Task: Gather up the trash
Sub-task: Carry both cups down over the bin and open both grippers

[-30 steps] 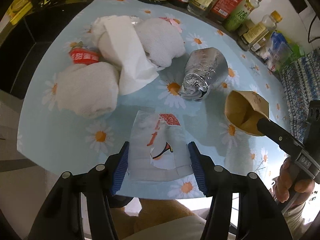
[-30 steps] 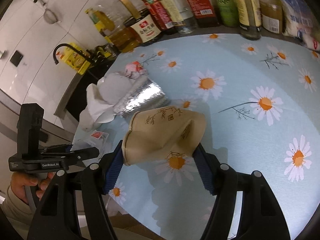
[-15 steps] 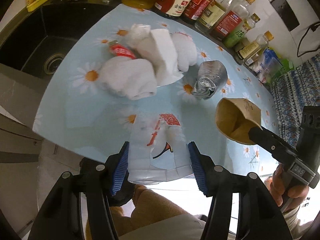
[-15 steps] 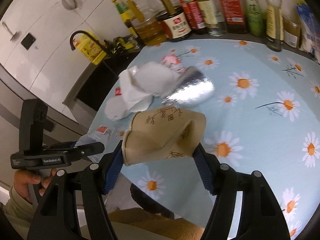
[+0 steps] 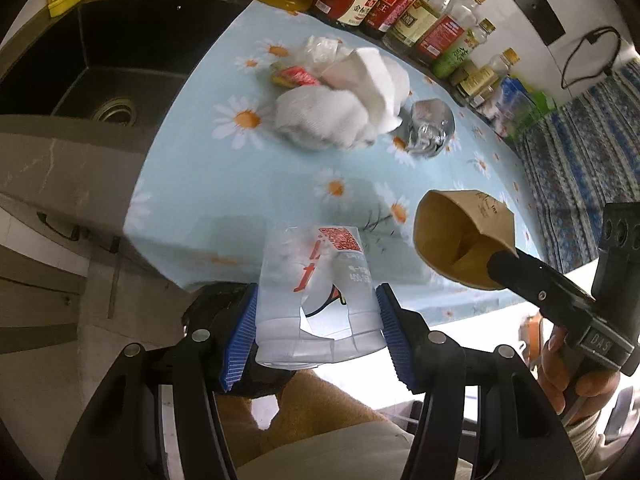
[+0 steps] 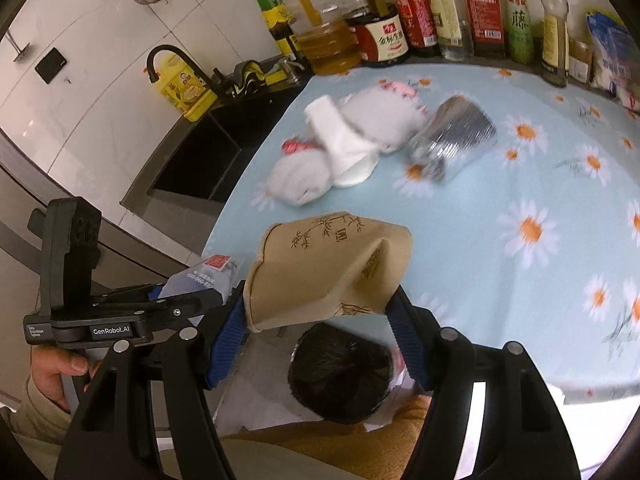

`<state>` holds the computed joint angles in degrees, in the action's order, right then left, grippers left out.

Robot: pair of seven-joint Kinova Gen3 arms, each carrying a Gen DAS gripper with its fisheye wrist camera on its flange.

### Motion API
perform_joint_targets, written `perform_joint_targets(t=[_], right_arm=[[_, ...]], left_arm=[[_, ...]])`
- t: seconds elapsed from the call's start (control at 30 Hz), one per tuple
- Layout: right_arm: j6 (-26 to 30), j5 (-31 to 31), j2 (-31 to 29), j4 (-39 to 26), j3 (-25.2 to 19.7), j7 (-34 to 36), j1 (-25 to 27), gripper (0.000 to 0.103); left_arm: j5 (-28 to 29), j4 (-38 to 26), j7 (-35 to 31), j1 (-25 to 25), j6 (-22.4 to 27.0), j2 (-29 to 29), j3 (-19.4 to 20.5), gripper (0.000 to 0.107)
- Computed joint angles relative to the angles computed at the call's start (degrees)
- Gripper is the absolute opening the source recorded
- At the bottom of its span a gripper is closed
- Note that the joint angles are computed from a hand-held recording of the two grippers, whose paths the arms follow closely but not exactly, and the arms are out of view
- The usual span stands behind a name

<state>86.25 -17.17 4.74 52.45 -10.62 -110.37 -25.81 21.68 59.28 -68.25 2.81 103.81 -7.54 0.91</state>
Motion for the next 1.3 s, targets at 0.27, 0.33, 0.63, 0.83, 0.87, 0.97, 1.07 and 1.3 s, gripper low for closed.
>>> perform_joint_targets(t=[0.27,0.33,0.63,0.83,0.87,0.97,1.07,1.3], right_arm=[[-3.1,8.32,-3.55,6.46,-3.79,-13.46,-6.85,0.067],[-3.49,9.2,-4.08,7.87,-4.51,-16.22,-7.83,0.067],[-6.18,10.89,-6.14,14.87,-6.99,-24.29,-10.83,0.067],[-10.04,9.26,-6.84,21.64,-7.16,-27.42,-11.77,0.067],[-10.1,9.78,-6.7,22.51,-7.88,-28.88,-11.49,0.067],[-11.85,9.32,-6.7,26.17,-8.35,-32.05,-11.58,0.067],[-14.21,7.27,-6.21,29.64,-7.99,-33.37,-12.07,0.067],[-21.21,2.6,-4.6,38.7,-7.05,-33.07,-11.59,0.068]], left_arm=[[5.38,9.96,-10.19,-1.71,1.39,-4.45,-5.99,0.056],[6.08,11.72,-11.88,-2.09,2.02,-5.12,-6.57,0.056],[5.03,18.21,-18.45,-4.28,4.79,-7.05,-8.28,0.056],[3.38,24.35,-20.36,-5.45,4.26,-8.04,-7.73,0.056],[3.5,25.99,-20.72,-5.62,4.03,-8.06,-7.88,0.056],[2.64,29.12,-21.84,-5.9,2.95,-8.11,-7.2,0.056],[2.01,32.84,-22.82,-6.15,1.26,-7.85,-6.56,0.056],[0.74,42.74,-23.72,-6.36,-5.24,-5.71,-4.57,0.056]])
